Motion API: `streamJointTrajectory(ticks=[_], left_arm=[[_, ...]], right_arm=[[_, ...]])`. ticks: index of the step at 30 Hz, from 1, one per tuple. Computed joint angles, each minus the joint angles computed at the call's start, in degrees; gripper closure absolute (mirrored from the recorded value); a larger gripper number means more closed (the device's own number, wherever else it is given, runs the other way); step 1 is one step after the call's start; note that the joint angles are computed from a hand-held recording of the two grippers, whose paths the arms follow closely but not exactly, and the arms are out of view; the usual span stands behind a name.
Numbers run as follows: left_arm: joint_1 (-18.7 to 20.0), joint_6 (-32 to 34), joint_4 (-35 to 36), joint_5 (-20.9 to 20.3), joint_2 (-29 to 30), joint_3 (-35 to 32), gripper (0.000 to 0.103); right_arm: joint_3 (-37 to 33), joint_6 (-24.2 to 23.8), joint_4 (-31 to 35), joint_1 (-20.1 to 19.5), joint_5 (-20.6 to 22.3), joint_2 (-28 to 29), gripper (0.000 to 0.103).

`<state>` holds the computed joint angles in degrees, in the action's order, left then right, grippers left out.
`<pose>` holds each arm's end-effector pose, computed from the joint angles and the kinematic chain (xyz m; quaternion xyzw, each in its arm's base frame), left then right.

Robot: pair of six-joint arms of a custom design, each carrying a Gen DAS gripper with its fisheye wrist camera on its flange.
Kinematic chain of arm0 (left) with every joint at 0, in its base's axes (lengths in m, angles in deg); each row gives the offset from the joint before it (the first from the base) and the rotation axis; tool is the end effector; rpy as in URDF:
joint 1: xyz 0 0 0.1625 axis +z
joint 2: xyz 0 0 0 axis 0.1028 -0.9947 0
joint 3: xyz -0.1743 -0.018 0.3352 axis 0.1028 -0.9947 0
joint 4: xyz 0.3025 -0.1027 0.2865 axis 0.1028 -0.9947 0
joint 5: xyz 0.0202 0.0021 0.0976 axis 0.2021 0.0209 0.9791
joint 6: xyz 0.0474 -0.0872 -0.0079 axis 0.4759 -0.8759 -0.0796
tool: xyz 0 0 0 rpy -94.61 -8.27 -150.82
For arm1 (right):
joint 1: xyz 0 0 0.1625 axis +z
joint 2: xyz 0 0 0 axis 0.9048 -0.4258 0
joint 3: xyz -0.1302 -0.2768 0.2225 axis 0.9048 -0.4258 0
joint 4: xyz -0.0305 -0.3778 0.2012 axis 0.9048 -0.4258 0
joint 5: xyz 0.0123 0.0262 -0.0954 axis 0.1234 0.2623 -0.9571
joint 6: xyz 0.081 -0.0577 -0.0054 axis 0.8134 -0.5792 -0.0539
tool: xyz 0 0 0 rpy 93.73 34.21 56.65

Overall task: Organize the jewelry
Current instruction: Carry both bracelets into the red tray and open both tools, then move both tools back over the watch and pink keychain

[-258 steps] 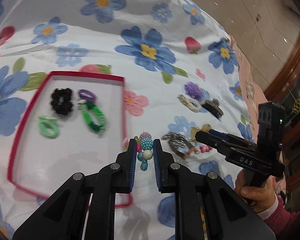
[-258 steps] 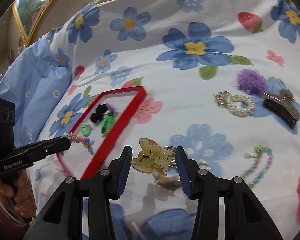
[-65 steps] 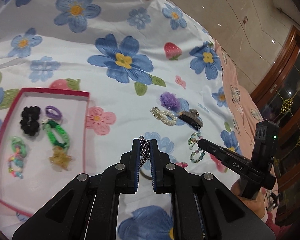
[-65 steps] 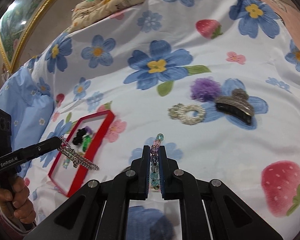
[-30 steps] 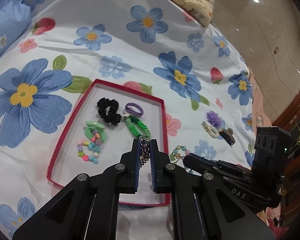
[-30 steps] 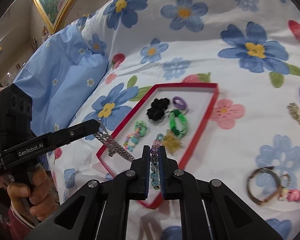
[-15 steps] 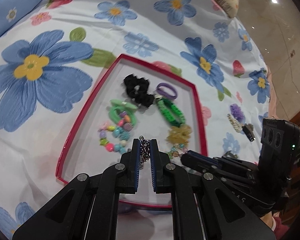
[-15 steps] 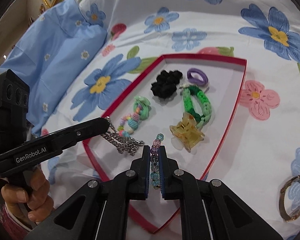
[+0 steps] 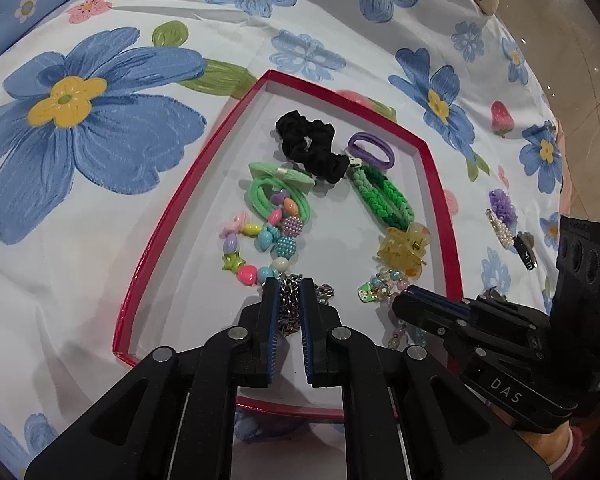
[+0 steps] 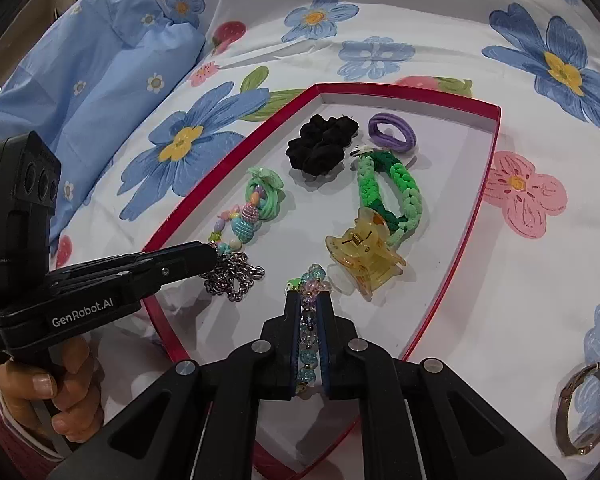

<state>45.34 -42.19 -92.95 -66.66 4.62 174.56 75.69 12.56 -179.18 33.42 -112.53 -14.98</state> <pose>-0.2221 -0.6046 0.1607 -0.0604 0.9103 -0.3427 0.2240 0.2124 -0.6810 0.1700 0.3810 -0.9133 0.0706 0.1251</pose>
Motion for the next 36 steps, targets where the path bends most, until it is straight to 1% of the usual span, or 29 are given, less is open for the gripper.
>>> streamJointTrajectory(ticks=[5, 7, 10, 14, 15, 17, 19, 21, 25, 29, 34, 36], left_arm=[[0.08, -0.56, 0.75, -0.38, -0.07, -0.1, 0.095], [0.07, -0.73, 0.92, -0.21, -0.05, -0.14, 0.092], [0.03, -1.23, 1.55, -0.07, -0.15, -0.2, 0.086], [-0.42, -2.35, 2.02, 0.96, -0.68, 0.25, 0.07], [-0.57, -2.75, 2.26, 1.25, -0.84, 0.36, 0.067], [-0.75, -3.26, 2.05, 1.09, -1.23, 0.7, 0.065], [-1.2, -3.39, 1.56, 1.12, -1.78, 1.26, 0.062], [-1.78, -3.56, 1.58, 1.82, -2.18, 1.64, 0.057], [-2.75, -3.81, 1.45, 2.52, -2.74, 2.08, 0.056], [-3.66, -5.16, 2.51, 3.55, -3.18, 2.31, 0.047], [-4.64, -5.41, 1.99, 2.95, -3.29, 2.42, 0.046], [-5.35, -5.39, 2.56, 3.3, -2.92, 2.02, 0.042]], right_arm=[[0.1, -0.15, -0.12, 0.05, -0.15, 0.02, 0.095], [0.02, -0.23, 0.01, 0.03, -0.16, 0.03, 0.094], [-0.27, 0.02, 0.41, -0.06, 0.21, 0.1, 0.094], [-0.62, 0.99, 1.48, -0.3, 1.27, -0.06, 0.092], [-0.7, 1.17, 1.64, -0.3, 1.43, -0.06, 0.091], [-0.92, 1.45, 2.71, -0.48, 2.4, -0.35, 0.083], [-0.42, 1.16, 2.65, -0.5, 3.05, -1.02, 0.068], [0.31, 0.94, 2.06, -0.46, 3.38, -1.81, 0.062], [0.98, 1.26, 1.87, -0.67, 4.39, -3.23, 0.062], [1.84, 1.3, 1.57, -0.95, 4.94, -4.68, 0.062], [3.45, 0.97, 0.4, -1.49, 5.39, -7.15, 0.062], [4.05, 1.0, 0.12, -1.86, 5.91, -8.28, 0.061]])
